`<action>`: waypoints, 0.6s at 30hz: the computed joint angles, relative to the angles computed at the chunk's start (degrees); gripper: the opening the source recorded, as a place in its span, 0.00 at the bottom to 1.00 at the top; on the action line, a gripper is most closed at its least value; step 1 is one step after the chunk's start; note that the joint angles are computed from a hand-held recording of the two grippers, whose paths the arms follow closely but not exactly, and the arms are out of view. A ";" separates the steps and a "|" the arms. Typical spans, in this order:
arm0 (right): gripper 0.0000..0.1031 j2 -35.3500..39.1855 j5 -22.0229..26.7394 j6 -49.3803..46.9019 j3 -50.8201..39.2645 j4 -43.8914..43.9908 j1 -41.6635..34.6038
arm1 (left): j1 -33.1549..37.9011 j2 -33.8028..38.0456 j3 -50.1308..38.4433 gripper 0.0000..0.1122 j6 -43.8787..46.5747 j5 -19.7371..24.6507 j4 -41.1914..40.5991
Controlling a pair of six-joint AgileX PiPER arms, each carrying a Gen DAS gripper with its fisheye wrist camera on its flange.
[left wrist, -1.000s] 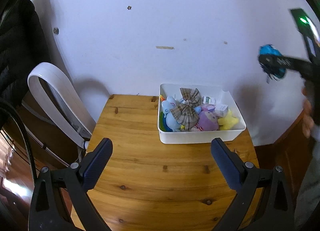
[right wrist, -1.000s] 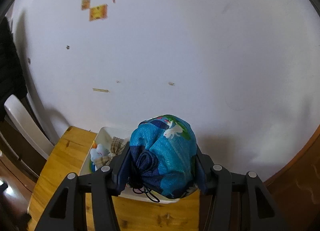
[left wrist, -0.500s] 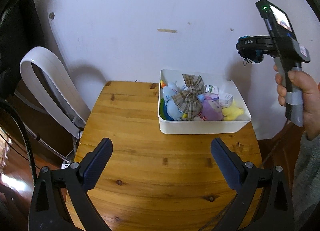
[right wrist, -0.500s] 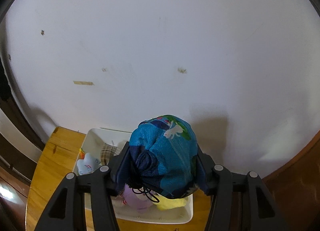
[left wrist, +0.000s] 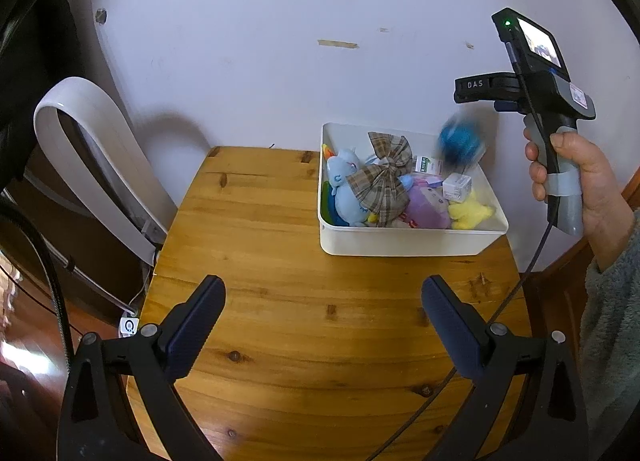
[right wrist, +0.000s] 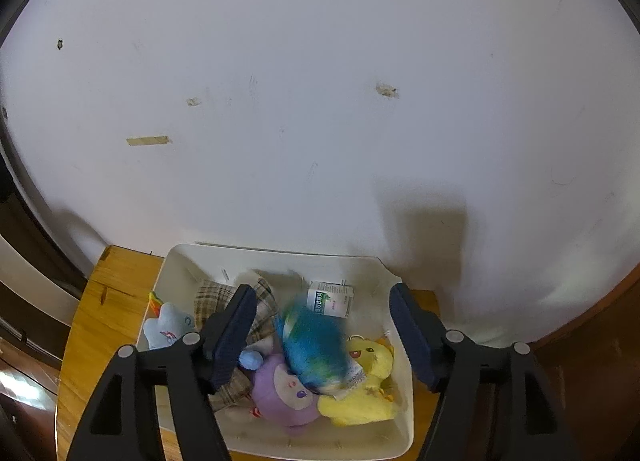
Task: Organize objects
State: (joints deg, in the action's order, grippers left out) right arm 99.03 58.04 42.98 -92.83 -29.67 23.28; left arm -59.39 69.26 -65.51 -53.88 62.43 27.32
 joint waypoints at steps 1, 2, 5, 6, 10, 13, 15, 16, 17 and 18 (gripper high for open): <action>0.69 -0.42 0.08 0.26 0.26 -0.29 0.25 | 0.00 -0.12 0.08 0.88 -0.05 -0.01 -0.11; 0.69 -1.05 -0.13 0.36 0.73 -0.49 0.53 | -0.05 -0.20 0.17 0.88 -0.16 -0.04 -0.14; 0.70 -2.39 -0.89 0.70 1.87 -0.81 1.24 | -0.14 -0.16 -0.04 0.88 -0.14 0.19 -0.44; 0.70 -3.04 -1.14 0.90 2.59 -0.85 1.45 | -0.51 -0.32 -0.12 0.88 -0.34 0.39 -0.35; 0.70 -6.72 -1.42 1.97 6.69 -1.30 2.87 | -2.31 -1.08 -0.30 0.88 -1.13 1.72 0.49; 0.70 -10.43 -2.08 3.07 10.89 -1.44 4.21 | -3.83 -1.59 -0.79 0.88 -1.78 3.08 1.06; 0.70 -13.33 -2.11 4.24 13.57 -1.77 5.37 | -5.38 -1.89 -1.01 0.88 -2.81 4.07 2.01; 0.70 -15.43 -1.67 5.06 15.33 -2.10 6.38 | -5.99 -1.90 -1.26 0.88 -3.11 4.61 2.27; 0.70 -16.74 -0.87 5.83 16.32 -2.50 7.41 | -6.40 -1.93 -1.52 0.88 -3.27 5.01 2.32; 0.70 -17.92 -0.01 6.37 17.06 -2.79 8.28 | -6.90 -2.07 -1.81 0.88 -3.52 5.50 2.35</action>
State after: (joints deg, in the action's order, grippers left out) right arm 81.11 58.03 49.36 -75.77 -32.46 31.56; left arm -66.29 67.19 -67.32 -57.40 67.93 29.67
